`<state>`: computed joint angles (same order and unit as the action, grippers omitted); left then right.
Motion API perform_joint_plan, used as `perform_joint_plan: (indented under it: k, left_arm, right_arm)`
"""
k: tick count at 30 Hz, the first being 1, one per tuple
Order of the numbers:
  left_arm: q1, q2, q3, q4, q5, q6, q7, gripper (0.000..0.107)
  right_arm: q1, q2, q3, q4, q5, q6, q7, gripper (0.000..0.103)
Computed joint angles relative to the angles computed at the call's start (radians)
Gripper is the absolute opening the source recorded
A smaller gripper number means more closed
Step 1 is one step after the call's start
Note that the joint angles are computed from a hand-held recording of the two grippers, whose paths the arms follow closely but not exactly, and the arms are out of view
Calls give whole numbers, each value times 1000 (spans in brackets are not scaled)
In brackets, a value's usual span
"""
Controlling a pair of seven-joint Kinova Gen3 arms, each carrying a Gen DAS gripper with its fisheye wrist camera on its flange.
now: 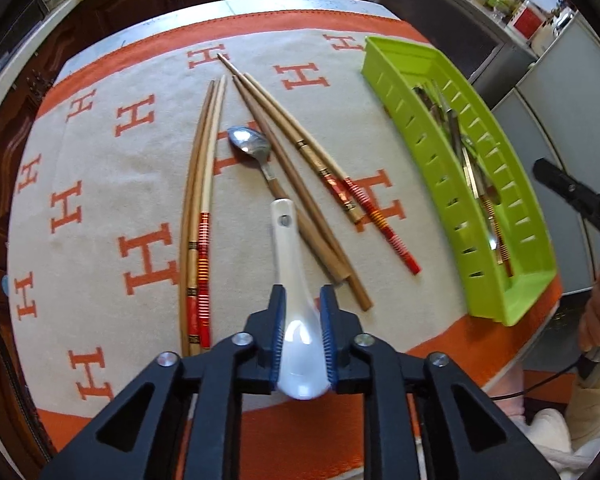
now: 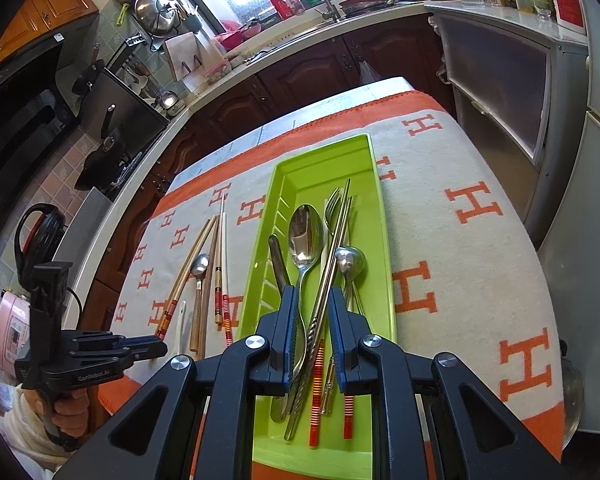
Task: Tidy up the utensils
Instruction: 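Carry the white ceramic spoon over the green tray with the left tool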
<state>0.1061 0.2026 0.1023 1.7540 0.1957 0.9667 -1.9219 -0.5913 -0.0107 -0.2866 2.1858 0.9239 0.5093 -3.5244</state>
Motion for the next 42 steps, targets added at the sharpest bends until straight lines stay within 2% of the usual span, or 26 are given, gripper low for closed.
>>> perform_joint_plan:
  k: [7,11,19,26,27,28,35,39,42]
  left_arm:
    - [-45,51,-12,5,30,25,-45,26]
    - [-87,56,-5,21,94,0,-113,32]
    - [-154,100,10,-1,233,14,-238,33]
    - [-172,111,31,31,322,-33,-363,32]
    - [-177,112,33,38,341,-37,-380,25]
    - [-176,111,32,44,347,-41,-383,13]
    - [-186,72,10,96,398,-66,-364,12]
    - [-209,31,4,102,444,-28,-393,8]
    - [-228,-8,0,108,517,20,-464,4]
  right_arm:
    - [1,-2,-3,8,-2,-6,-6,15]
    - [-2,7,0,1,-11,-6,6,15]
    - [-19,20,9,-22,-51,26,50,15]
    - [-26,34,19,-40,-86,43,86,15]
    - [-28,36,21,-41,-88,43,88,15]
    - [-28,39,23,-44,-95,42,95,15]
    - [-42,53,35,-61,-108,36,115,15]
    - [-50,49,37,-60,-97,30,108,15]
    - [-53,39,33,-51,-84,25,89,15]
